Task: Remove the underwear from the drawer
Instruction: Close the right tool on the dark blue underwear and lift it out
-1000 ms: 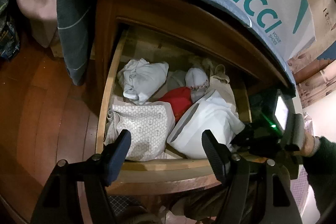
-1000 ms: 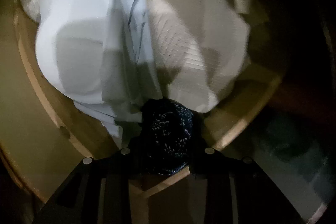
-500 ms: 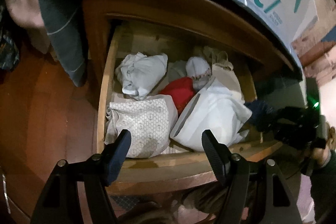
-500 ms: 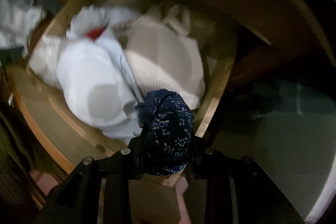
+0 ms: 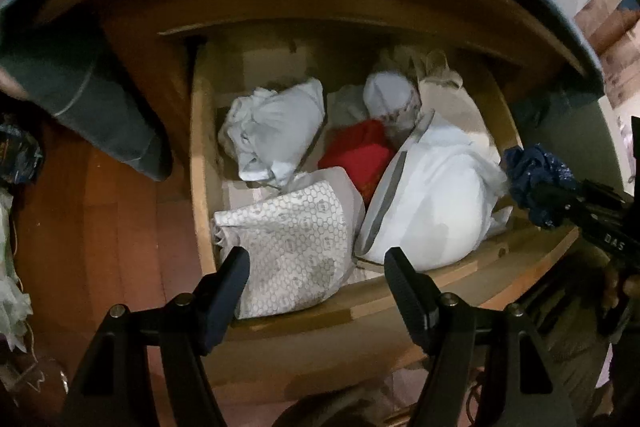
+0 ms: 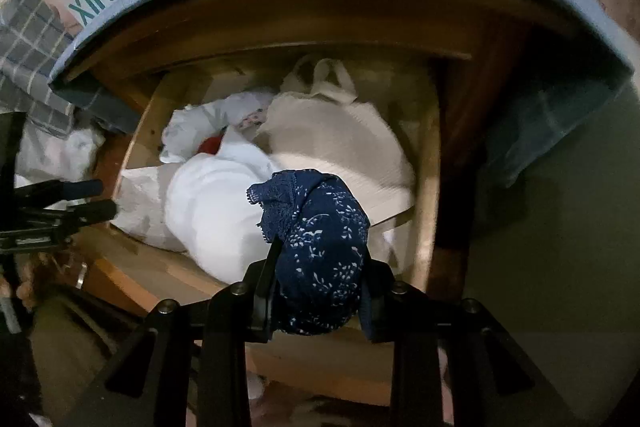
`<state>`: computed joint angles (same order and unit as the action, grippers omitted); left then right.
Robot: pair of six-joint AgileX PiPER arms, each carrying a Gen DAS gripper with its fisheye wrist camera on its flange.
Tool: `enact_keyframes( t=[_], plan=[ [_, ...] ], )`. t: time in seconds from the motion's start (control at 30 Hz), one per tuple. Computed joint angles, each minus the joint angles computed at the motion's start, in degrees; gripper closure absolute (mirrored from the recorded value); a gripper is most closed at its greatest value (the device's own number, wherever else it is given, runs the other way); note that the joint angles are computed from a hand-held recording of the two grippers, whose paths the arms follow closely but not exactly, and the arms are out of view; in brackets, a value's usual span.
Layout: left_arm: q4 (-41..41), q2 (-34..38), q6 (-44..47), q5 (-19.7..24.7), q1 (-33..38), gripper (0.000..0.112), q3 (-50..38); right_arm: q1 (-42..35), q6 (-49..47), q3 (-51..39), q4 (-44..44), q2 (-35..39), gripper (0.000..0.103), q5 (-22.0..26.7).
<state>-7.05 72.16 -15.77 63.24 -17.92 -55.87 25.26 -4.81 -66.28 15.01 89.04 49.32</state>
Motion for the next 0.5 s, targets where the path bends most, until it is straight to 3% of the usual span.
enact_keyframes(
  t=[0.3, 0.5],
  plan=[
    [-2.25, 7.86, 8.45, 0.67, 2.59, 0.034, -3.14, -1.48, -4.79, 1.29, 7.29, -0.57, 0.075, -1.41],
    [-6.00, 13.50, 13.15, 2.30, 6.27, 0.033, -5.33, -0.67, -5.10, 1.00, 7.45, -0.13, 0.074, -1.23]
  ],
)
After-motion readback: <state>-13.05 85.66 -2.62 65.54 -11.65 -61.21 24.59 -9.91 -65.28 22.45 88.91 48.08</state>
